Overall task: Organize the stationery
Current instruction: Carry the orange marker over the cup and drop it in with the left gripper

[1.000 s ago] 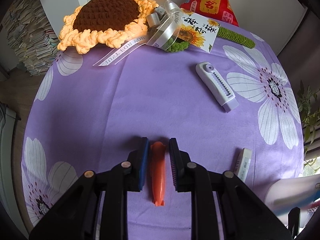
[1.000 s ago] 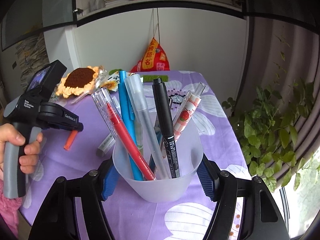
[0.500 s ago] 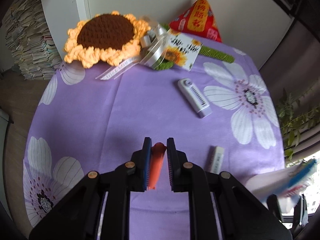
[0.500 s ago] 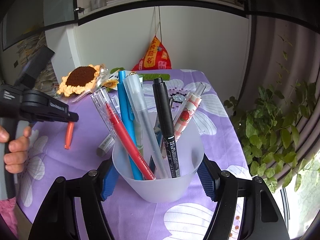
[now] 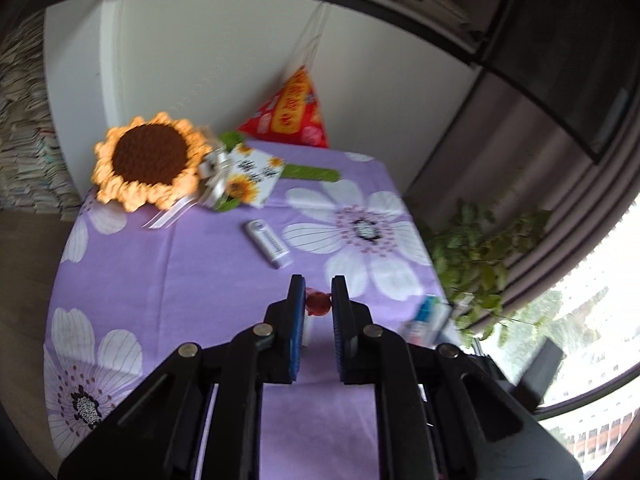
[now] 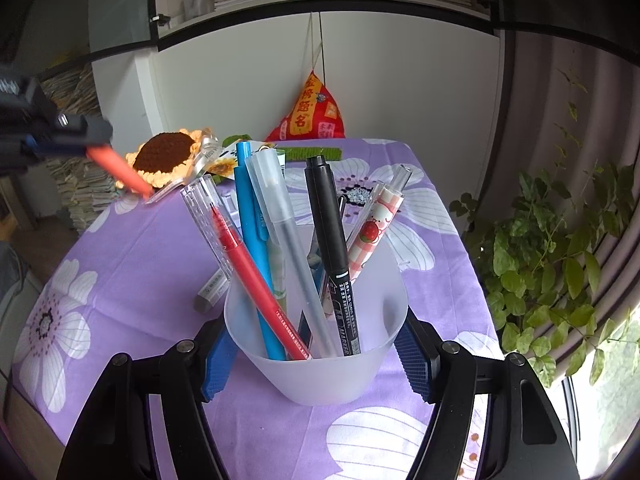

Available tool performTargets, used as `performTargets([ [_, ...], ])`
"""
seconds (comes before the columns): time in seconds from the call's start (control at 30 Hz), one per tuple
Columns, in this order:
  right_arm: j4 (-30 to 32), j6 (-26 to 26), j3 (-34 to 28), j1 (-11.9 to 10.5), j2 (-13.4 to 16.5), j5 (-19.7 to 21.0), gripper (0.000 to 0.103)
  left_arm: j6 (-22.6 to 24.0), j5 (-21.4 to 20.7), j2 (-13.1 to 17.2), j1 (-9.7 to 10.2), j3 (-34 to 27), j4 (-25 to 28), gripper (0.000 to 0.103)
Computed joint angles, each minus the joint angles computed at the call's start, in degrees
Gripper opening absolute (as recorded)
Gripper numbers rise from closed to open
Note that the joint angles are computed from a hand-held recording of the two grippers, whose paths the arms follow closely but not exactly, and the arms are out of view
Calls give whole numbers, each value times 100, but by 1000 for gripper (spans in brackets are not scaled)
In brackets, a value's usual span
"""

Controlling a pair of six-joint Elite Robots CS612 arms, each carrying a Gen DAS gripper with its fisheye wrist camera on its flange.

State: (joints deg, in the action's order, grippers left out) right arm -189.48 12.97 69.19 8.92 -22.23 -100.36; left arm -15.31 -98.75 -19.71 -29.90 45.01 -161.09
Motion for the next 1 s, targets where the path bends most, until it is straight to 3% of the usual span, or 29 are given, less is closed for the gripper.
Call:
performTargets([
  [0.13, -6, 0, 0, -1, 1, -5, 71, 346, -552, -182, -22, 264, -245, 11],
  [0.27, 6, -2, -1, 0, -1, -5, 71, 700, -1125, -220, -54, 266, 12, 11],
  [0.63, 17, 45, 24, -5, -15, 25, 72, 1054, -1292, 91, -150, -264, 1276, 11],
  [1.0, 60, 38, 42, -7, -37, 53, 72, 1022, -1414, 114, -136, -312, 1506, 10],
])
